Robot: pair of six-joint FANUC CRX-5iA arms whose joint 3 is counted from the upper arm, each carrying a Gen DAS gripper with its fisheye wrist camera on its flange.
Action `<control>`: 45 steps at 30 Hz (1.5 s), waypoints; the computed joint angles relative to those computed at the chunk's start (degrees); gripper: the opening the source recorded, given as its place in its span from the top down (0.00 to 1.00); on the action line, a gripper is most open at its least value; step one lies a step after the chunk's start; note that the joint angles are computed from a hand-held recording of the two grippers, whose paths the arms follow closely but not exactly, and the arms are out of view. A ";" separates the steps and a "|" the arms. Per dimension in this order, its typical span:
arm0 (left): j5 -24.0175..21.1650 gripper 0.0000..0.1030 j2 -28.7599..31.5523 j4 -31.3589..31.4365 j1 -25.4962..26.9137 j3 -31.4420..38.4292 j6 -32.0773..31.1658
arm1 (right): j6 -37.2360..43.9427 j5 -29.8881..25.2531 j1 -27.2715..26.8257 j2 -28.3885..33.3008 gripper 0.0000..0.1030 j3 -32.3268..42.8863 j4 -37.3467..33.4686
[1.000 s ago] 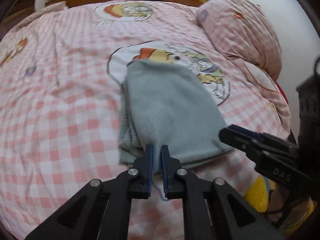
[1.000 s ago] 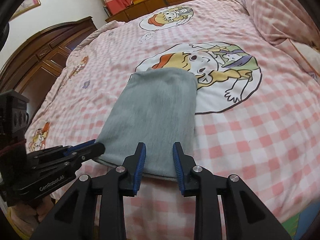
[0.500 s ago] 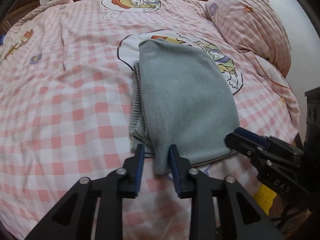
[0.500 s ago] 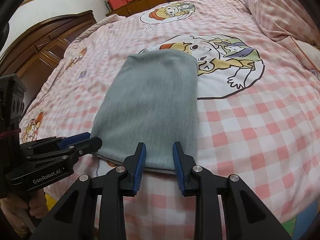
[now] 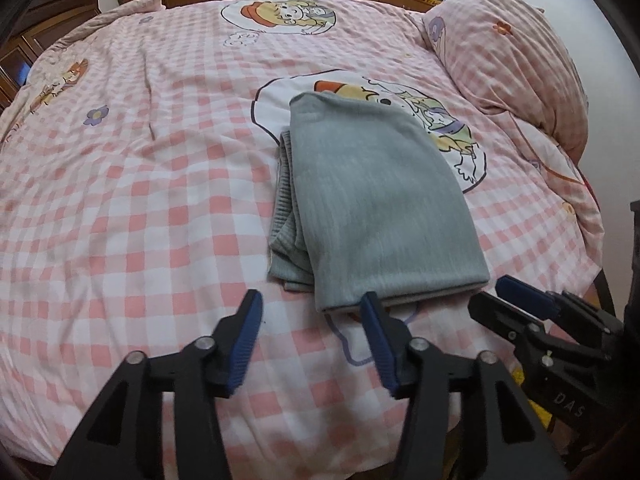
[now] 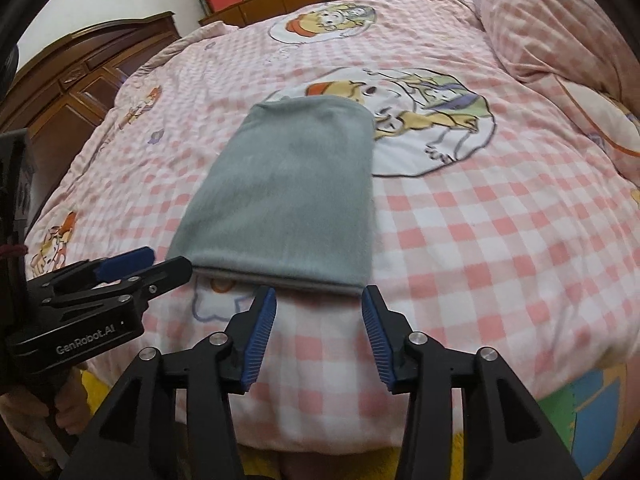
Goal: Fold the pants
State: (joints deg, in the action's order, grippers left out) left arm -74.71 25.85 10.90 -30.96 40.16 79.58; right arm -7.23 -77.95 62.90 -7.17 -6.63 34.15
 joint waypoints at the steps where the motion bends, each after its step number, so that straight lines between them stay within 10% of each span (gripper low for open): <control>1: -0.05 0.39 -0.15 -0.46 -0.21 -0.02 0.34 | -0.51 -0.32 0.16 -0.18 0.54 -0.17 -0.10; 21: -2.08 0.07 -0.36 -7.34 -3.18 0.41 4.14 | -1.52 -1.18 0.20 0.31 0.54 0.06 -2.87; 45: -3.97 0.06 0.30 -7.03 -2.67 1.42 6.37 | -1.79 -1.05 0.29 1.00 0.54 0.52 -3.16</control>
